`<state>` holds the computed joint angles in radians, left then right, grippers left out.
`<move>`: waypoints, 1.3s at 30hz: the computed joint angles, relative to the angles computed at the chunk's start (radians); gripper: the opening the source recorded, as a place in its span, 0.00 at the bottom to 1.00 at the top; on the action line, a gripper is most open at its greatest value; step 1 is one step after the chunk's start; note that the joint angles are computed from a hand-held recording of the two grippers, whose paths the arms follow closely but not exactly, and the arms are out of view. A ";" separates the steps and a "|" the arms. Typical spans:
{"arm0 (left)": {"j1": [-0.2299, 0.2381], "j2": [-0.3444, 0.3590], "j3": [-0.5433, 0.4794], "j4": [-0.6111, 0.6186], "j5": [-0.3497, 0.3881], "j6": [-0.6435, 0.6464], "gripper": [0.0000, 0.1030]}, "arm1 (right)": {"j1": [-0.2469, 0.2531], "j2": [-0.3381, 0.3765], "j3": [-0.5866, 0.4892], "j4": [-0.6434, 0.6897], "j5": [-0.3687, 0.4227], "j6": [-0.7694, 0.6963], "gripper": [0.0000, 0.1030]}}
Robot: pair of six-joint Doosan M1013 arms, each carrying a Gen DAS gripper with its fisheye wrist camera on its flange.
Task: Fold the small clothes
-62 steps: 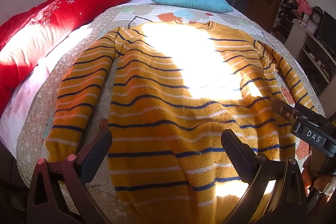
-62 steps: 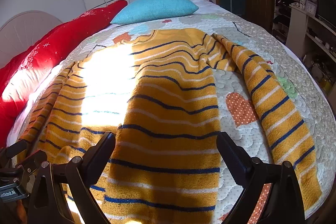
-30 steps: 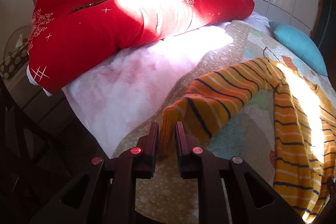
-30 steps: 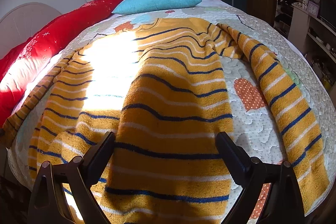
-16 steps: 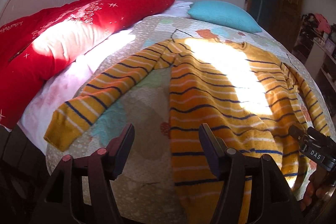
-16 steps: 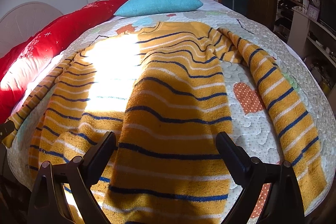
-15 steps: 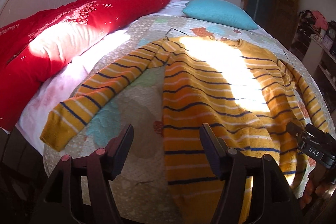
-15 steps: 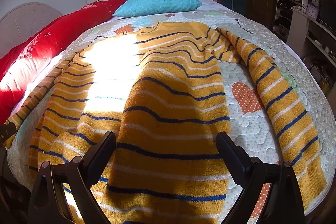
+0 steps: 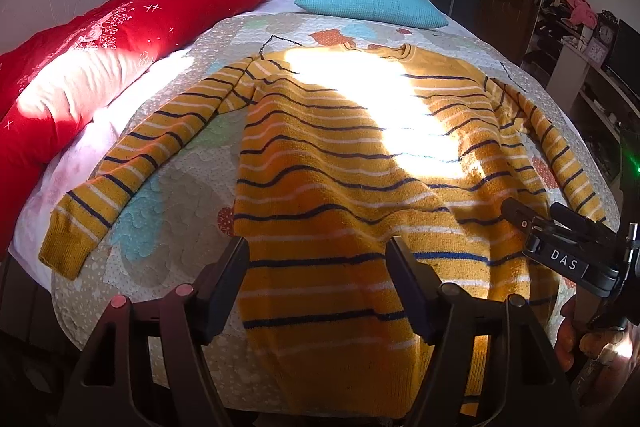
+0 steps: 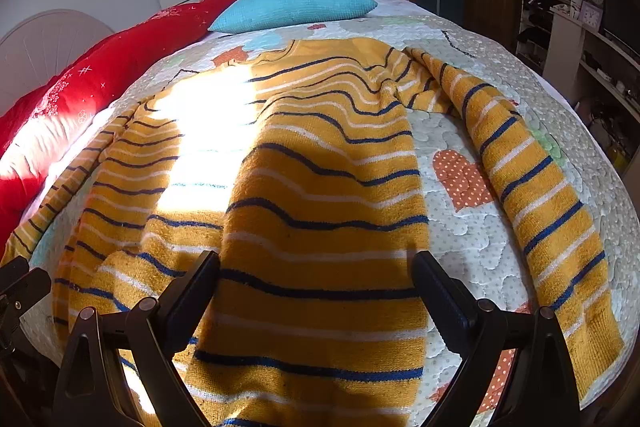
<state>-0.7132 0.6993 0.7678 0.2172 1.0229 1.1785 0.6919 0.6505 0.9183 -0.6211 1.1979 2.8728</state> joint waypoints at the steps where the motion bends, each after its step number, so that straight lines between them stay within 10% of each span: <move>1: 0.000 0.001 -0.001 -0.002 0.002 0.002 0.68 | 0.000 0.001 -0.001 0.001 0.001 -0.001 0.95; 39: 0.004 0.017 -0.012 -0.053 0.046 0.007 0.69 | -0.002 0.001 0.009 0.013 -0.001 -0.004 0.95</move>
<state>-0.7090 0.7163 0.7563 0.1642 1.0690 1.1852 0.6894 0.6518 0.9276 -0.6084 1.1967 2.8685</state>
